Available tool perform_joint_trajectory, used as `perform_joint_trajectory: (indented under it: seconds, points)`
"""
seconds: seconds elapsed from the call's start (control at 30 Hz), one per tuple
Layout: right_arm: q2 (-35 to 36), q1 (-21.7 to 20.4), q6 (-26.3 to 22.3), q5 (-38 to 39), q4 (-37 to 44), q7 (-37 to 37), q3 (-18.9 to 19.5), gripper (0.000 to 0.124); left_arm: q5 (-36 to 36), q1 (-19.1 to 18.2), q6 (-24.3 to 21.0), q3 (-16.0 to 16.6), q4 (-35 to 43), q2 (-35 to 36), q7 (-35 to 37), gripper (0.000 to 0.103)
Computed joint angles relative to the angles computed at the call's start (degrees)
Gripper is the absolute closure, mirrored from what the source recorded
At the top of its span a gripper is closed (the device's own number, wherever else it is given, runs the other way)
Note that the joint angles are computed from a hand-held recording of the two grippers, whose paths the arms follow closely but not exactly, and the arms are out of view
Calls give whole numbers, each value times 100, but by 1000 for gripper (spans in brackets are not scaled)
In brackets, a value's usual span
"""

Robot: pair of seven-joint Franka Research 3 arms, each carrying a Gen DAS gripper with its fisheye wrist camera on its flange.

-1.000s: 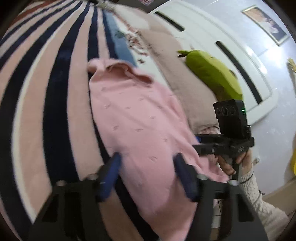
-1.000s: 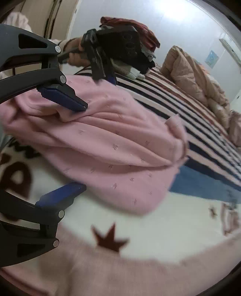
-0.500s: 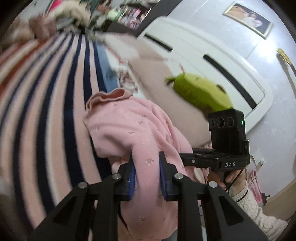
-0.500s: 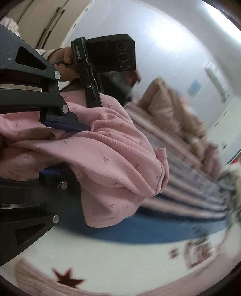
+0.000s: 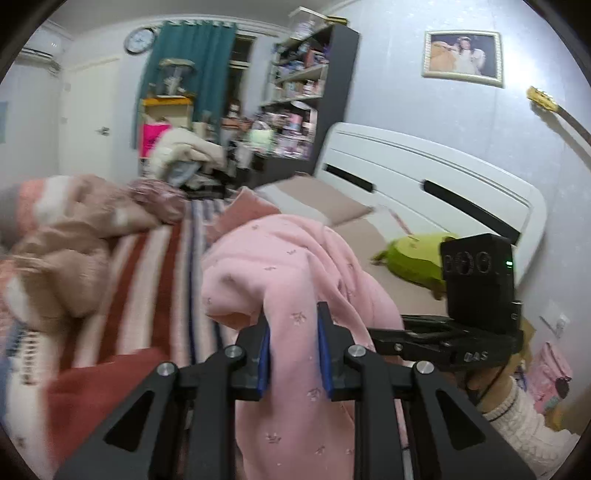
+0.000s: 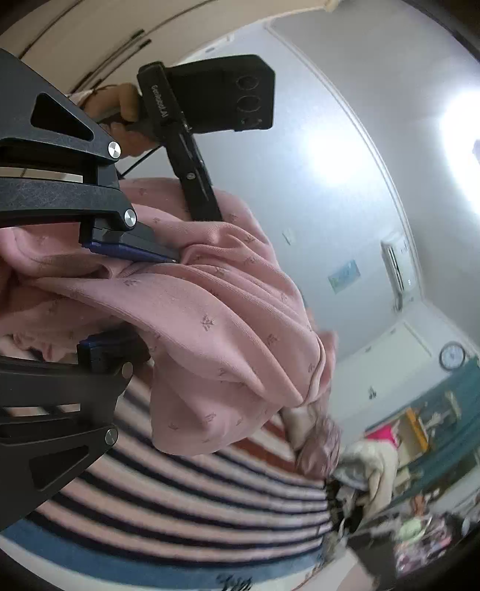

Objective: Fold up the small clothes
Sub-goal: 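Grasp the folded pink shirt with both grippers and lift it, then carry the shirt onto the clothes pile and open both grippers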

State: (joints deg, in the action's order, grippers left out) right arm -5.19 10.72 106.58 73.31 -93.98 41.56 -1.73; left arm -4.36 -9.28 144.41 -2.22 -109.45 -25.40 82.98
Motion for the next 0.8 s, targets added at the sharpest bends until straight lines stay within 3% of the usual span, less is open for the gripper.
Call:
perform_joint_trajectory:
  seconds: [0.17,0.37,0.5,0.67,0.8]
  points:
    - [-54,469,334,-152,284,438,399,97,622,550,-795,84,-17,-643,-254,85]
    - [621,1046,705,-702,1141,1278,877,97,882,995,-1294,452,-178,-814,-370,85]
    - [1300,1302,919,-1475,1769,1896,1118,97,861,1231,-1365,643,-419,-581,-373,85]
    - [2070,1436,982,-2431,2359,2543,1240,96,627,1448,-1114,771,-783,-117,-411,85]
    - [2511,1338,932,-2732,2730,2540,1329,89,463,1539,-909,769,-962,6,-302,82]
